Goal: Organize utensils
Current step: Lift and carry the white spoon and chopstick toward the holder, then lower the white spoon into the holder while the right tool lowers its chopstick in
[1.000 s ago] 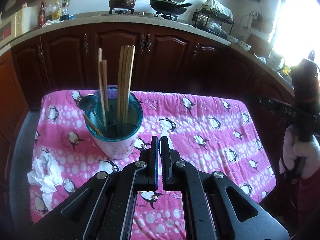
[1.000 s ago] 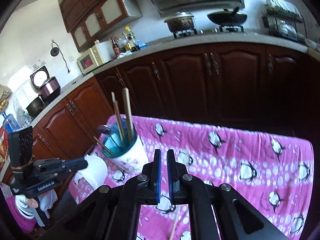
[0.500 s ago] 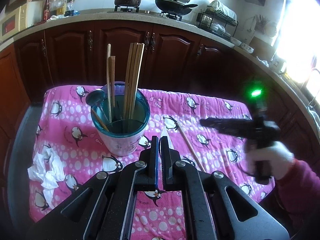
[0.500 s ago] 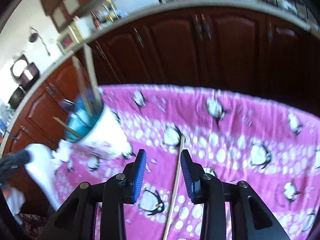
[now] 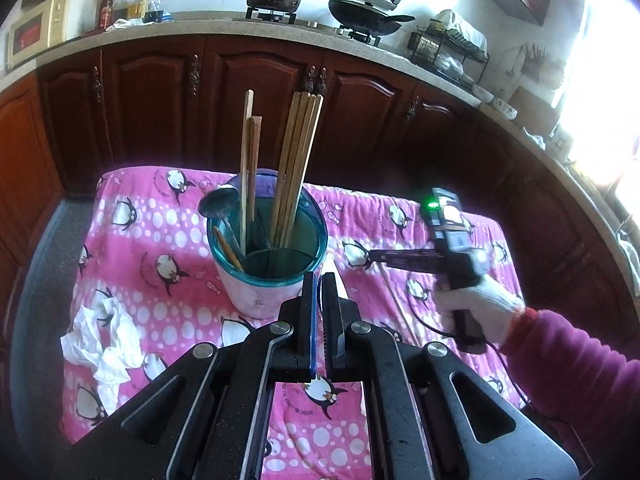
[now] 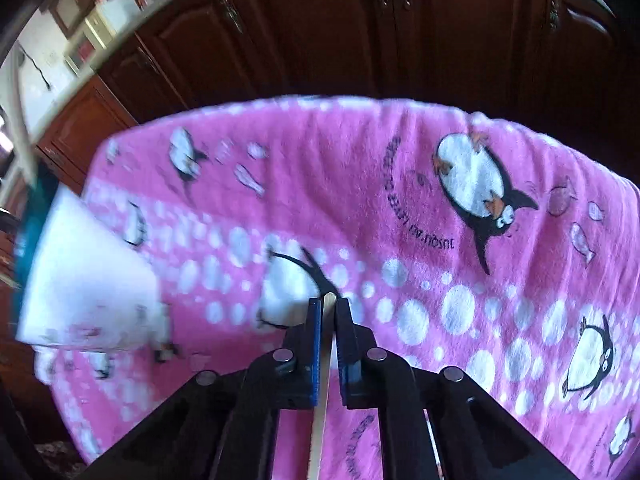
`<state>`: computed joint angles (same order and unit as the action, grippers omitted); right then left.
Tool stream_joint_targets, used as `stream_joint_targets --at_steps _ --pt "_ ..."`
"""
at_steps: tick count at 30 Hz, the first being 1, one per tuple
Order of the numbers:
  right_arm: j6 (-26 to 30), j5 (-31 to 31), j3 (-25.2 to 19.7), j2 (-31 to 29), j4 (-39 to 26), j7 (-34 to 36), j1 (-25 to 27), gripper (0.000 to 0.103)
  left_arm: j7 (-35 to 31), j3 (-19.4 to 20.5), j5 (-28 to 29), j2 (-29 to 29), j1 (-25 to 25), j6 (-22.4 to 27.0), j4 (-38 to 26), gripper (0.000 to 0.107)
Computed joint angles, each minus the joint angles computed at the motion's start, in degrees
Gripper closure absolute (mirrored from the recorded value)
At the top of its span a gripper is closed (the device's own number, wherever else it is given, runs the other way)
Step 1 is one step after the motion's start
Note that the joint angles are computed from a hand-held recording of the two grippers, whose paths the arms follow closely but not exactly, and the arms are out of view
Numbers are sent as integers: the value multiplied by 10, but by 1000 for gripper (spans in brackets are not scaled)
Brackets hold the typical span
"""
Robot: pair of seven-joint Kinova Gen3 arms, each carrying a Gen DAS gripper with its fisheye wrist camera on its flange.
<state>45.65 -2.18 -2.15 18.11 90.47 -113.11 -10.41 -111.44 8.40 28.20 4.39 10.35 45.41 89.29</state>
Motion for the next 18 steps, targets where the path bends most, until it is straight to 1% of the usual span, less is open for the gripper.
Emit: stream_joint_targets --at_steps 3,6,10,15,18 --pt "-22 -14 -8 -50 28 19 8 98 -10 0 12 1 -3 -4 0 106" --pt "-39 -16 -10 -109 59 19 7 98 -14 -1 20 -4 -5 -10 -1 106" --pt "-59 -5 -16 -189 86 -2 -1 98 -17 -7 28 -13 -11 -16 -6 106" --pt "-72 17 -30 -240 79 -26 -4 98 7 -13 8 -17 -12 -29 -22 106" --pt "-75 25 -38 -252 62 -25 -8 98 29 -13 -14 -17 -10 -42 -29 106"
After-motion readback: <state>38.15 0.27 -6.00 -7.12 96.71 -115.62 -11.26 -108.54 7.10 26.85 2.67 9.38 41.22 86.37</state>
